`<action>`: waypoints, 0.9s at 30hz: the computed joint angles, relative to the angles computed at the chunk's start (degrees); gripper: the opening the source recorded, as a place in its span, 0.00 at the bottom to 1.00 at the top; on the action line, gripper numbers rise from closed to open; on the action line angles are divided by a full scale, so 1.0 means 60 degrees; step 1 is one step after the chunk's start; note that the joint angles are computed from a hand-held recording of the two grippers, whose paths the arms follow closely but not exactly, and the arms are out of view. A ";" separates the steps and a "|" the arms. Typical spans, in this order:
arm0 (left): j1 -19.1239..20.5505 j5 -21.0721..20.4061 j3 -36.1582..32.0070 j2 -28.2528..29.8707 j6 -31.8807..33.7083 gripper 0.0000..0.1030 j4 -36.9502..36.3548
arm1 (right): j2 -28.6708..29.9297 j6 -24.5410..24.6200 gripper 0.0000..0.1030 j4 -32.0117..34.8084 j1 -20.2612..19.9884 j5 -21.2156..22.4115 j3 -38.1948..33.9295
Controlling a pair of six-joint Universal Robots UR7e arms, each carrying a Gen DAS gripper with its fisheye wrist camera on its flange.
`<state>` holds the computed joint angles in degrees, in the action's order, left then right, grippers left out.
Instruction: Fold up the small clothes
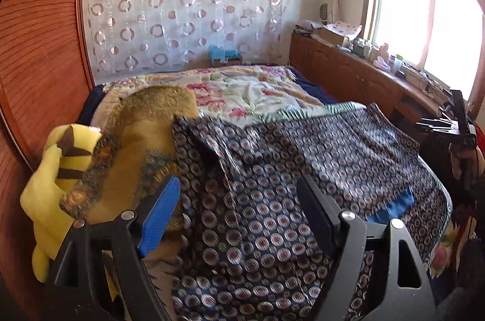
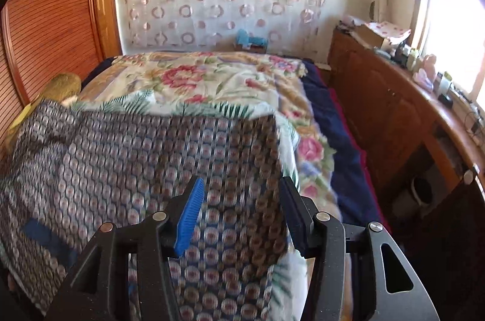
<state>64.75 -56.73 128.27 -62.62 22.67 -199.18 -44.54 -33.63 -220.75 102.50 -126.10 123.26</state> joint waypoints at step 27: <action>0.0737 0.1002 -0.0237 0.1749 -0.0701 0.82 0.0464 | -0.0462 0.0945 0.03 0.0648 -0.0818 0.0754 0.0616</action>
<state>69.17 -50.72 126.85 -52.12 18.47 -196.39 -47.31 -27.96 -216.86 97.60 -121.58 126.96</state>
